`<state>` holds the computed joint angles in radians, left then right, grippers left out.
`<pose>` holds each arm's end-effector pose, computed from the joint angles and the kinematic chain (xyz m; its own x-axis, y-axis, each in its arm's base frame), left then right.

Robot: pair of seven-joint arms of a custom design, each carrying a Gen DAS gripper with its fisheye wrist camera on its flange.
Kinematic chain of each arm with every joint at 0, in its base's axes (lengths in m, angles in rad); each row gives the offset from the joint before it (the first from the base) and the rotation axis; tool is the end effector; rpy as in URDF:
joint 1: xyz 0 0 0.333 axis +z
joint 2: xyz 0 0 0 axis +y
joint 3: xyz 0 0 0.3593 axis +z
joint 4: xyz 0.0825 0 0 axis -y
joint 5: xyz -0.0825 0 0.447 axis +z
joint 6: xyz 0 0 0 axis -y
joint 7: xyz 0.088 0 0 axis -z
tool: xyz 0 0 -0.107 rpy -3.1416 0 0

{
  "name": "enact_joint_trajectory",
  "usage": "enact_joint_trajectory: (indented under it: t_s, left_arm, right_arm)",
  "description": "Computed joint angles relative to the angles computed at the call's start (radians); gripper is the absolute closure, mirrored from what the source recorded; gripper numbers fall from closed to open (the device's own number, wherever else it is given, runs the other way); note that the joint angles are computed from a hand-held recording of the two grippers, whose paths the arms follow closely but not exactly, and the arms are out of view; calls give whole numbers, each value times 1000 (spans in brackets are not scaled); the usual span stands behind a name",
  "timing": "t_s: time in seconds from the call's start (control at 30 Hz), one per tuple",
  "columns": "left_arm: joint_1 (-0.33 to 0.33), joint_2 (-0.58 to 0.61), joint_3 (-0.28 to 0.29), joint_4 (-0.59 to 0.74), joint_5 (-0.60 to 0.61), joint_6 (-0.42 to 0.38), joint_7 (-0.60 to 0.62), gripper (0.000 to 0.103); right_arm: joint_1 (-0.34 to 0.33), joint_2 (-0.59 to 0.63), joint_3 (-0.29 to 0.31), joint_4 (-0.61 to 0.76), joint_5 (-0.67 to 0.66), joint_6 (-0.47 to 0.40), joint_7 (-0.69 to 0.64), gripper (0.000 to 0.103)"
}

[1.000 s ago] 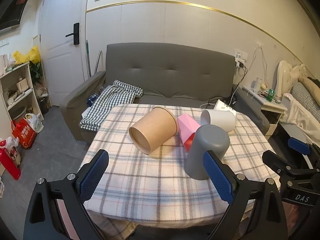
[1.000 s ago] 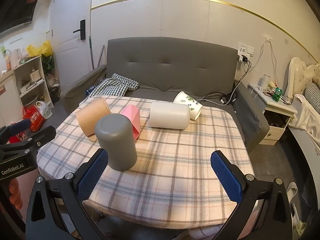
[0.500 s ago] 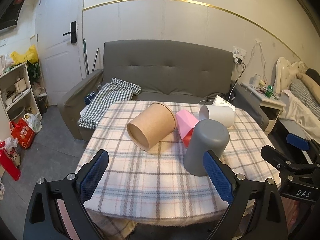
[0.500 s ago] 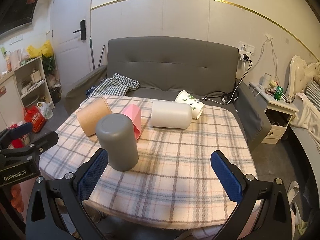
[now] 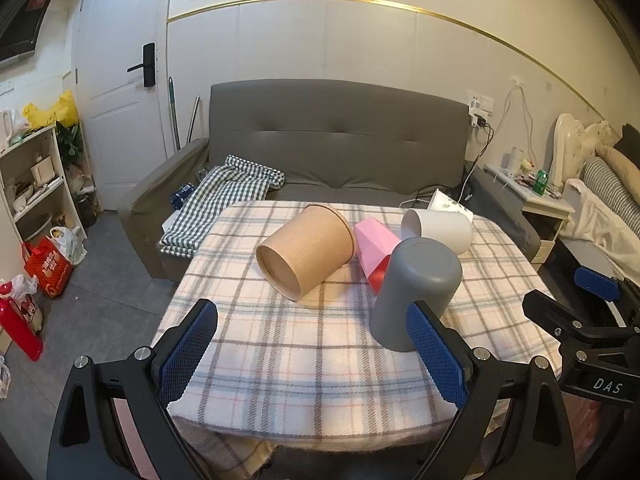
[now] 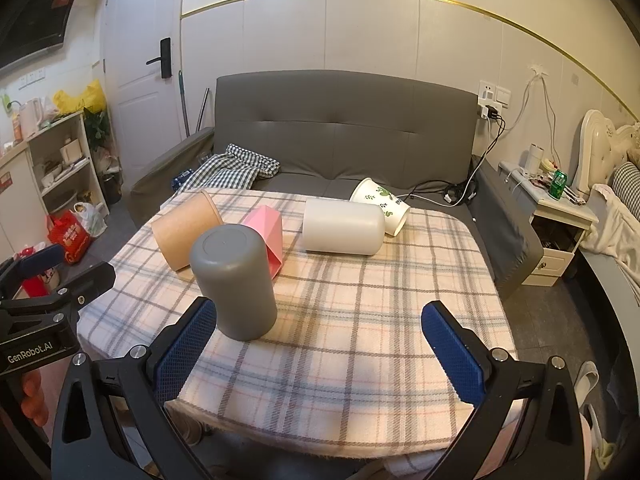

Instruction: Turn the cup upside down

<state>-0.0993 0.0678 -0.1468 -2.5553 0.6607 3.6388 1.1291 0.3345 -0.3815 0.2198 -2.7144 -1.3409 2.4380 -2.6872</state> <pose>0.4791 -0.2013 0.3447 -0.5451 -0.8363 0.0583 -0.5071 0.2736 -0.8173 0.3636 0.2165 0.3488 -0.4161 -0.9087 0.0322 -0.5418 0.2193 -0.8114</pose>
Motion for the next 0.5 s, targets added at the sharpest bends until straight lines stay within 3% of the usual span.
enact_joint_trajectory:
  t_s: [0.5]
  left_arm:
    - [7,-2,0,4,46,-5,-34,5]
  right_arm:
    - [3,2,1,0,12,-8,-14,0]
